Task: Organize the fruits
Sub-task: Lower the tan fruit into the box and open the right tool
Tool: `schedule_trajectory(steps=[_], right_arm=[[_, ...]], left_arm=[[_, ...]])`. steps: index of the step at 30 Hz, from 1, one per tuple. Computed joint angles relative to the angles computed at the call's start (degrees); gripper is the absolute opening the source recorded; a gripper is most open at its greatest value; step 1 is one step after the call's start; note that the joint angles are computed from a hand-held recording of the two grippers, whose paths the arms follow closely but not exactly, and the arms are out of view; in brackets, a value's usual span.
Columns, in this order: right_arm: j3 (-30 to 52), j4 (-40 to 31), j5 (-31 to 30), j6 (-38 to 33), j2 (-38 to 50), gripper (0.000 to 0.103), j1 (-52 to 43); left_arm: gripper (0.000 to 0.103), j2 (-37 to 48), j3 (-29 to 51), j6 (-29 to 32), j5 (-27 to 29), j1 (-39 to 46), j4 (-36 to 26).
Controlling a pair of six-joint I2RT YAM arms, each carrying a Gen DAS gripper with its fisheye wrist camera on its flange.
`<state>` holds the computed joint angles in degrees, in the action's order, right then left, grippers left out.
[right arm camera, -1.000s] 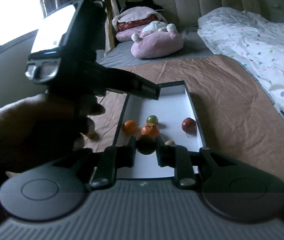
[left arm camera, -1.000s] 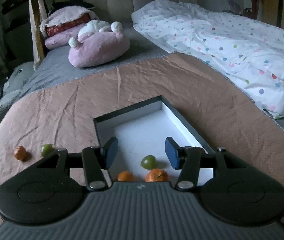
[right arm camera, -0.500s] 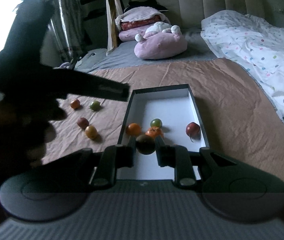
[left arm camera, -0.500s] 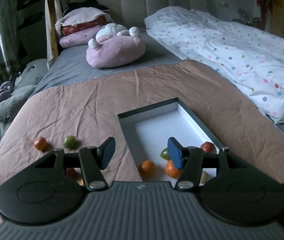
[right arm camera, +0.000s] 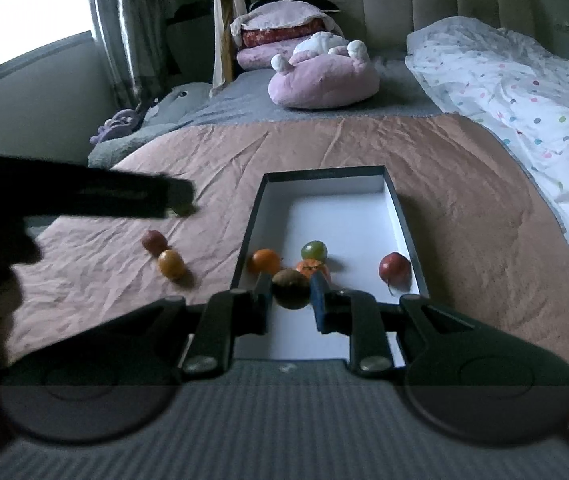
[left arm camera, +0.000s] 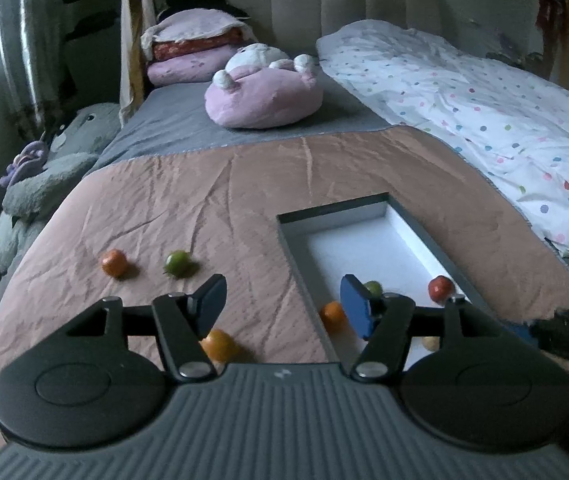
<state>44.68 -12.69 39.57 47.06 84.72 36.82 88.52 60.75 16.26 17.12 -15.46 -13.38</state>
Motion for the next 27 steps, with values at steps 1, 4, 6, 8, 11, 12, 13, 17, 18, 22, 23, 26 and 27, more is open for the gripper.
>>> schedule_trajectory(steps=[1, 4, 6, 8, 11, 12, 13, 17, 18, 22, 23, 26, 27], right_arm=[[0.3, 0.3, -0.2, -0.3, 0.5, 0.024, -0.4], [1.2, 1.2, -1.0, -1.6, 2.2, 0.024, -1.8], [1.9, 1.8, -1.7, -2.3, 3.7, 0.024, -2.7], [2.4, 2.3, -2.4, -2.6, 5.1, 0.024, -3.4], [2.9, 2.9, -3.5, -2.9, 6.7, 0.024, -4.5], [3.1, 3.2, -3.5, -2.9, 7.2, 0.024, -4.7], [3.2, 3.5, -3.6, -3.1, 7.5, 0.024, -5.1], [4.1, 4.0, -4.2, -3.7, 9.1, 0.024, -6.6], [4.5, 4.1, -4.2, -4.0, 9.6, 0.024, -7.0], [5.3, 4.6, -4.8, -4.5, 11.2, 0.024, -8.2], [5.6, 4.7, -5.2, -4.5, 11.7, 0.025, -8.5], [6.5, 4.7, -5.7, -3.6, 12.9, 0.025, -9.2], [6.8, 4.3, -5.4, -3.0, 13.2, 0.024, -9.2]], left_arm=[[0.069, 0.0, 0.0, 0.1, 0.2, 0.5, -0.2], [0.069, -0.2, -0.5, 0.9, 0.9, 2.5, -0.5], [0.069, -0.1, -0.5, 1.2, 1.5, 3.8, -0.8], [0.069, 0.1, -0.5, 1.6, 2.0, 5.0, -1.0], [0.069, 0.2, -0.6, 2.3, 2.9, 6.9, -1.2], [0.070, 0.3, -0.5, 2.5, 3.3, 7.6, -1.4], [0.070, 0.4, -0.6, 2.6, 3.4, 8.2, -1.4], [0.070, 0.8, -0.9, 3.5, 3.8, 10.5, -1.0], [0.070, 1.0, -0.9, 3.6, 4.0, 11.1, -1.1], [0.070, 2.3, -0.3, 4.3, 4.7, 13.4, -1.4], [0.070, 2.6, -0.1, 4.5, 4.8, 13.8, -1.3], [0.070, 3.2, 0.0, 5.0, 5.4, 15.2, -1.2], [0.070, 3.2, -0.2, 5.1, 5.4, 15.4, -0.9]])
